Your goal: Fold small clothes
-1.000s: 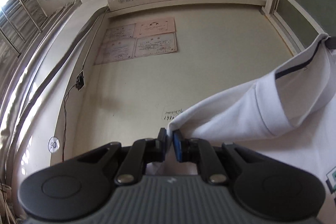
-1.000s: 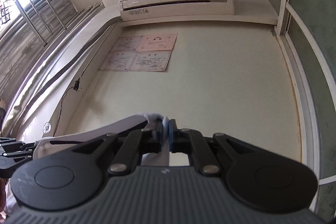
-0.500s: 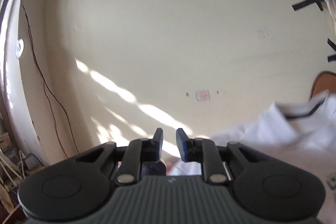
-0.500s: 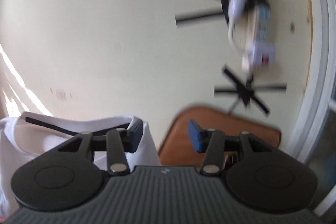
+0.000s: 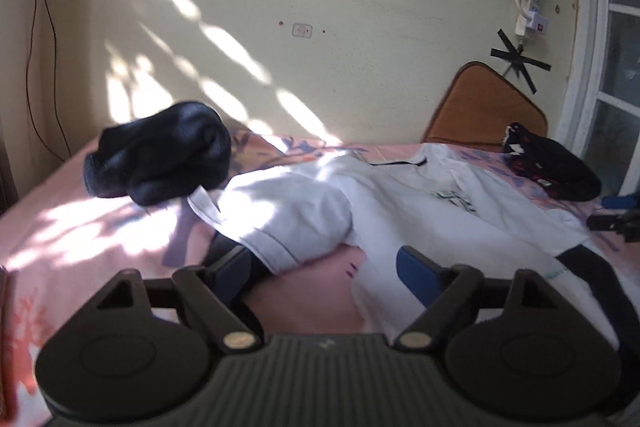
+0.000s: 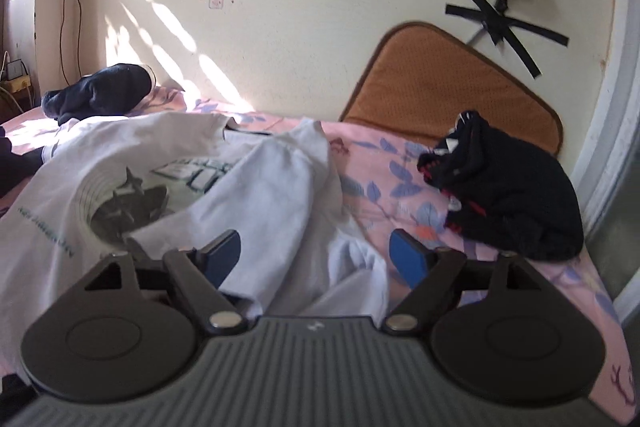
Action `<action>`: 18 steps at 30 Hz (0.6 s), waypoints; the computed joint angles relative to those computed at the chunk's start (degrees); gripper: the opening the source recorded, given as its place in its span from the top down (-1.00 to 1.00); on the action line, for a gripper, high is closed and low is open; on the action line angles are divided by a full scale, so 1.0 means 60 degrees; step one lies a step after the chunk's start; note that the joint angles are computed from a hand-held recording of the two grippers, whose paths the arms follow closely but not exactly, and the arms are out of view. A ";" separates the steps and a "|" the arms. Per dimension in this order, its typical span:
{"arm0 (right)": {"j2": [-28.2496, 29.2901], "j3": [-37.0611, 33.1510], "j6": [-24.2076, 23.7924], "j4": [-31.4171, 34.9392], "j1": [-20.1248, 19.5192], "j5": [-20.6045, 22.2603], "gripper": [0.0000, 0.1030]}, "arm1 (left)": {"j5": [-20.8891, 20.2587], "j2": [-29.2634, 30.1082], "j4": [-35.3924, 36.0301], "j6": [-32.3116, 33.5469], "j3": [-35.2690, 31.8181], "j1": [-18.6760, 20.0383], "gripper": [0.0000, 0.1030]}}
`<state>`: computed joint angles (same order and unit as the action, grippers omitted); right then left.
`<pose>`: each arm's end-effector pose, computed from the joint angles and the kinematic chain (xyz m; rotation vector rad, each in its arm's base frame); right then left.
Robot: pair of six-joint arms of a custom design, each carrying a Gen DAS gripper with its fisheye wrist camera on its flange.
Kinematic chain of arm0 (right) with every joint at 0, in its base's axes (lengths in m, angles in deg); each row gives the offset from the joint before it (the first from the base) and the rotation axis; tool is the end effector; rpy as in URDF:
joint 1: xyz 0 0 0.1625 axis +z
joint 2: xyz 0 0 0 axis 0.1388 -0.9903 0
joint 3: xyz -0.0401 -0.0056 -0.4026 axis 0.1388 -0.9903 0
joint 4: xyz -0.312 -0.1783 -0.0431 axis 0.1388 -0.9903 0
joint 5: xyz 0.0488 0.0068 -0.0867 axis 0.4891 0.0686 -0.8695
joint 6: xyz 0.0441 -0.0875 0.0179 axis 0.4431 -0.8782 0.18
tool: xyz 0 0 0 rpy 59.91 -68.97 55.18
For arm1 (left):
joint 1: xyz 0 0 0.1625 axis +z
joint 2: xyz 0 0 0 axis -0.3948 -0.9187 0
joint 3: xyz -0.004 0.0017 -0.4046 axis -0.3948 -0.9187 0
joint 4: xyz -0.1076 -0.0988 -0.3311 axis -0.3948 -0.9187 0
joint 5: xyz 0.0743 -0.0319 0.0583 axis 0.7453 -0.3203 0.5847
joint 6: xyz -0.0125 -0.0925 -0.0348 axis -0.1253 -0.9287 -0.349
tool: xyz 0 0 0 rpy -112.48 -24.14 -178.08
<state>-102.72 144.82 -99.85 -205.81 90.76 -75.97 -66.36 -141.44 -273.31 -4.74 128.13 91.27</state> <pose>0.2321 -0.7160 0.0334 1.3264 -2.2125 0.8902 0.0146 -0.5209 0.2459 0.1200 2.0318 -1.3858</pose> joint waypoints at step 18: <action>-0.0210 0.1199 0.0709 -0.2333 0.0232 -0.1451 0.87 | -0.1713 -0.0274 0.1720 -0.2302 0.0513 0.0729 -0.65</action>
